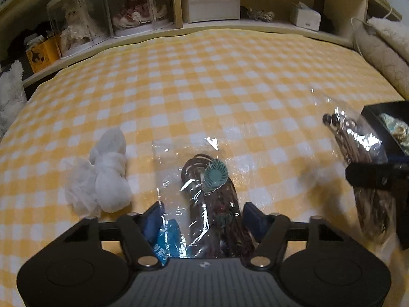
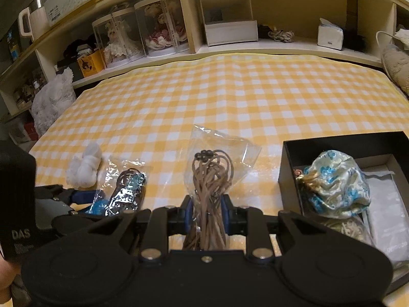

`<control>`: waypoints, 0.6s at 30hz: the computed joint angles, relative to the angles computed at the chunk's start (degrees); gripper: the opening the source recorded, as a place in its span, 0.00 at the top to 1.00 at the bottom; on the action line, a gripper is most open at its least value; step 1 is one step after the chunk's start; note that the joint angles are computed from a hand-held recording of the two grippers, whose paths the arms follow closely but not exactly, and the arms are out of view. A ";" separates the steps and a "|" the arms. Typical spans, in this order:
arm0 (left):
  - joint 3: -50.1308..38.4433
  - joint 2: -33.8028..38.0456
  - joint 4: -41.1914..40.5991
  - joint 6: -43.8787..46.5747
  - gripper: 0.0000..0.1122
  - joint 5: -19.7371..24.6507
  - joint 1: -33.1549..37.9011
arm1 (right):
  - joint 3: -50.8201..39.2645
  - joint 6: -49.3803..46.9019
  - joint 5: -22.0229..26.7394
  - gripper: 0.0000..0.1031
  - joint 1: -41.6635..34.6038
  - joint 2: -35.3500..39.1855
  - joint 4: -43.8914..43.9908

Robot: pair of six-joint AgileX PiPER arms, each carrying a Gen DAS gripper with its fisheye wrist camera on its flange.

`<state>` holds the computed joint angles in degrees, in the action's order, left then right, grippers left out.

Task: Organize soft objects
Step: 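Grasp the clear bag of tan cords with the right gripper while the left gripper regrips the dark cord bag, then lift both cord bags and carry them toward the black box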

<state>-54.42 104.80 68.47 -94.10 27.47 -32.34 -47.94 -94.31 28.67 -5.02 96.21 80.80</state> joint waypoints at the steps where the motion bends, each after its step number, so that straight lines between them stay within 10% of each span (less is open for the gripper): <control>1: 0.46 -0.29 0.89 -1.12 0.48 -0.40 0.09 | -0.09 0.24 0.12 0.77 0.03 0.18 -0.25; 18: 3.45 -9.20 3.87 -8.07 0.66 -5.48 2.46 | -0.07 -0.29 2.01 0.77 -0.90 -0.75 -0.97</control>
